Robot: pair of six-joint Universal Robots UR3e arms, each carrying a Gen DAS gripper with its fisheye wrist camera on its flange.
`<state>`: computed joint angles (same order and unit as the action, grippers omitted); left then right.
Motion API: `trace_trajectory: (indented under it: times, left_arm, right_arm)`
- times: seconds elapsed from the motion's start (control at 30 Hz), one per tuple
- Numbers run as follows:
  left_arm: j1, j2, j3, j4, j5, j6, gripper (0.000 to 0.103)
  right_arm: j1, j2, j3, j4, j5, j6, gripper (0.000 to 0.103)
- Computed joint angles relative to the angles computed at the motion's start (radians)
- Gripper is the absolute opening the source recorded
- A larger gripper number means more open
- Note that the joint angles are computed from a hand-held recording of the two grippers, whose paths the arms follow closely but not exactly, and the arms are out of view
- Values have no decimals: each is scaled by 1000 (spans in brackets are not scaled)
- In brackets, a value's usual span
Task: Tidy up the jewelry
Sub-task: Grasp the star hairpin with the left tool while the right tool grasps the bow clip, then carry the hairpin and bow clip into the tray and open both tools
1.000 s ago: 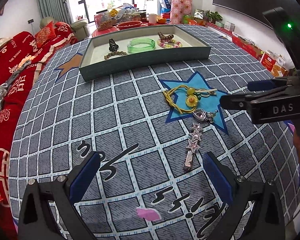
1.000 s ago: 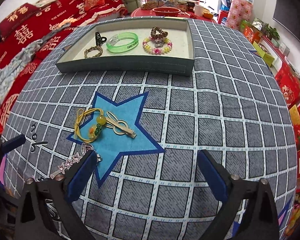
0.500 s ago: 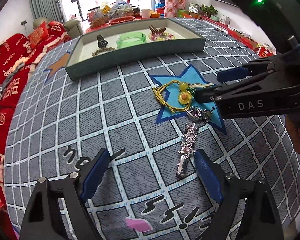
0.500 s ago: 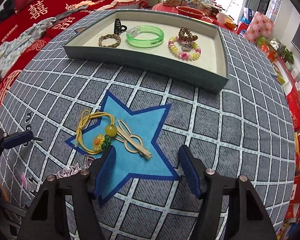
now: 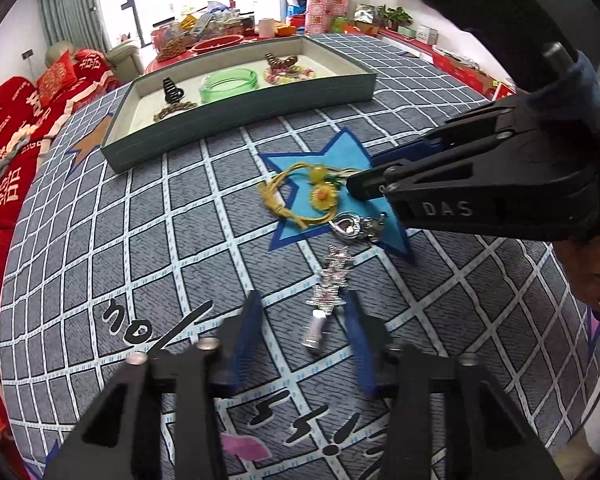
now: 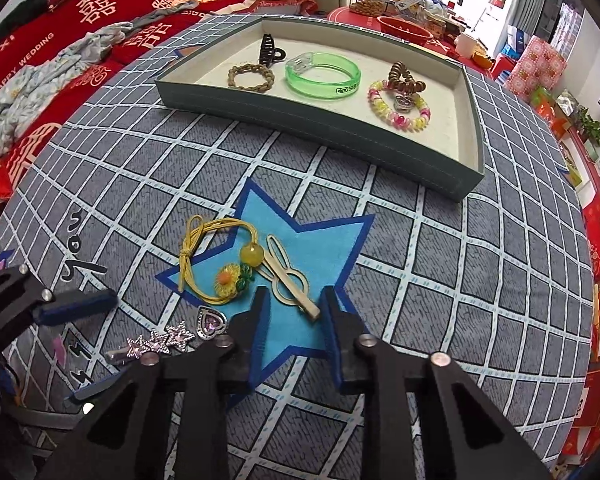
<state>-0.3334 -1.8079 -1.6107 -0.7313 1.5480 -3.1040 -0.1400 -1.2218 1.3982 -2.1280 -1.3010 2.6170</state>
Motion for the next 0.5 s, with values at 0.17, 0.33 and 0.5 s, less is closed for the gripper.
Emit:
trace_trajectory:
  times: [0.17,0.33,0.5]
  left_arm:
    - [-6,5,-13,20,16,-11,31]
    - [18,40,-51,38,0,-29,31]
    - [52,86,-87,46,-19,-36,31]
  right_arm:
    - [1,-26,46,-33,-2,14,10]
    - [-30,-50,77,-34,30,49,9]
    - [-97,-86,92,12,119,78,9]
